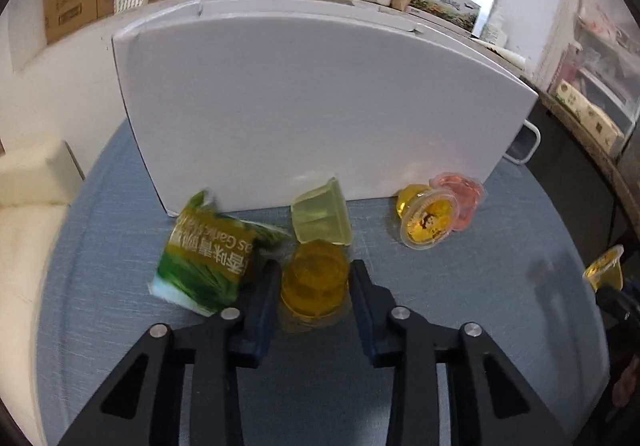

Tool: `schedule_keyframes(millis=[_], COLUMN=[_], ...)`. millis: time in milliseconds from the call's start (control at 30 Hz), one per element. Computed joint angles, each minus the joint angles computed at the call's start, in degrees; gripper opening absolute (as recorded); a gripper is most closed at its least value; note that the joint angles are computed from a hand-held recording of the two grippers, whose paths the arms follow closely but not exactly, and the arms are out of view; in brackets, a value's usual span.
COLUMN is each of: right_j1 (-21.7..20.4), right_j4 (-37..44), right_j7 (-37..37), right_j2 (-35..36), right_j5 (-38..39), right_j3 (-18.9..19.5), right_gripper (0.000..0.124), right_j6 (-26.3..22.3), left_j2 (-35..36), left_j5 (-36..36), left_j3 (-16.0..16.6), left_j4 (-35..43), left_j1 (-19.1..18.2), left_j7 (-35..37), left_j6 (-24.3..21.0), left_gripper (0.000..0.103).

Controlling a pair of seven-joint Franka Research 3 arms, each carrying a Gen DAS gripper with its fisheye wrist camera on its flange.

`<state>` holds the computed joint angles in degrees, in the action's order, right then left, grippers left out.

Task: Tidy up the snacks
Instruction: 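Grasp a yellow jelly cup with the right gripper while the left grasps another yellow cup, then drop both yellow jelly cups into the white box with both grippers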

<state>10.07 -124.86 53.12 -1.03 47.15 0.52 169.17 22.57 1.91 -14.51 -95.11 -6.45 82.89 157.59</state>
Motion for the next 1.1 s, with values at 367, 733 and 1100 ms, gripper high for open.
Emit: schedule_keyframes(millis=[367, 733, 1100], right_j1=[1.5, 3.3, 3.4], right_j4=[0.8, 7.5, 19.1], right_j7=[-4.7, -9.0, 0.6], right_j2=[-0.8, 1.7, 9.3], right_j5=[3.7, 5.5, -10.4], right_j3=[0.6, 2.3, 2.7], right_gripper=[0.036, 0.036, 0.036], right_j6=[-0.2, -2.3, -0.5], left_j2=[-11.0, -20.7, -14.7], left_j5=[-18.7, -32.8, -26.4], left_j3=[-7.0, -2.8, 1.7], left_j4=[-11.9, -16.7, -6.6], left_j1=[6.5, 2.1, -0.5], left_j7=[16.0, 29.2, 23.9], left_j6=[6.5, 8.8, 8.2], left_gripper=[0.038, 0.038, 0.038])
